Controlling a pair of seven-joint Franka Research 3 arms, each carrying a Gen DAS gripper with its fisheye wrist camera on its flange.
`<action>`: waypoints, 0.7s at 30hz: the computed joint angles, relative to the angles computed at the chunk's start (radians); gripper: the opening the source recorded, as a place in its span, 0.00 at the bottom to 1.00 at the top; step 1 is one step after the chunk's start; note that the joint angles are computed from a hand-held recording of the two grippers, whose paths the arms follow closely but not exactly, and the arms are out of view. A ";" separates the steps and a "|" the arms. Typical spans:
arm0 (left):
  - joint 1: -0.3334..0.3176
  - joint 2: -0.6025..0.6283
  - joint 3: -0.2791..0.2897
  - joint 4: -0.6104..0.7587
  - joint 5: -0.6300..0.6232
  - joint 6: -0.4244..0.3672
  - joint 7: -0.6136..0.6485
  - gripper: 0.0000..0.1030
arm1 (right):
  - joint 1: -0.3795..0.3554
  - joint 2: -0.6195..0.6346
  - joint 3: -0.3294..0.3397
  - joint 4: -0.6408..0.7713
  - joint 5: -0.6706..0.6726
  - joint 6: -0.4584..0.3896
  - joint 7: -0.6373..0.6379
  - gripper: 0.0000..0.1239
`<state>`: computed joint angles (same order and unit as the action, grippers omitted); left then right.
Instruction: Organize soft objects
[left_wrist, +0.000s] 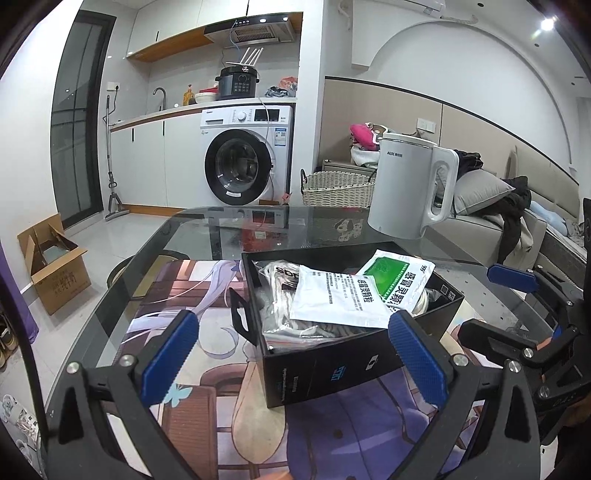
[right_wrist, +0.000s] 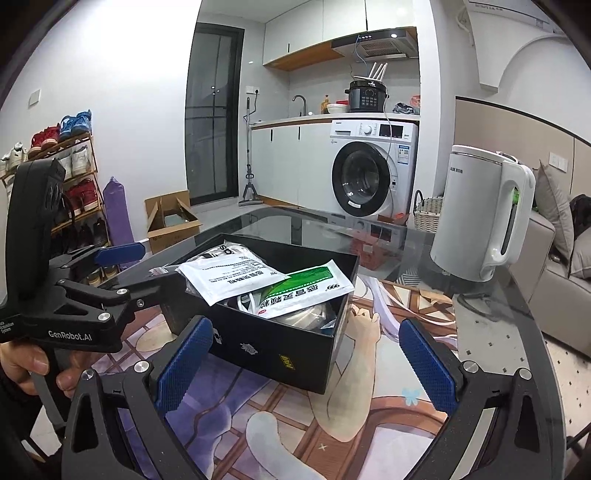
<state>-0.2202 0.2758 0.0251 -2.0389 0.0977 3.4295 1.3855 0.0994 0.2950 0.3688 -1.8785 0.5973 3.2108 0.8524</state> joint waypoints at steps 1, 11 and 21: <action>-0.004 0.000 0.003 -0.001 -0.003 0.000 0.002 1.00 | -0.007 0.000 0.008 -0.002 0.002 0.005 -0.005 0.83; -0.035 -0.002 0.027 -0.008 -0.040 0.009 0.038 1.00 | -0.041 0.005 0.046 -0.002 0.001 0.017 -0.016 0.83; -0.042 -0.001 0.031 -0.007 -0.062 0.007 0.061 1.00 | -0.052 0.004 0.056 -0.004 -0.003 0.016 -0.018 0.83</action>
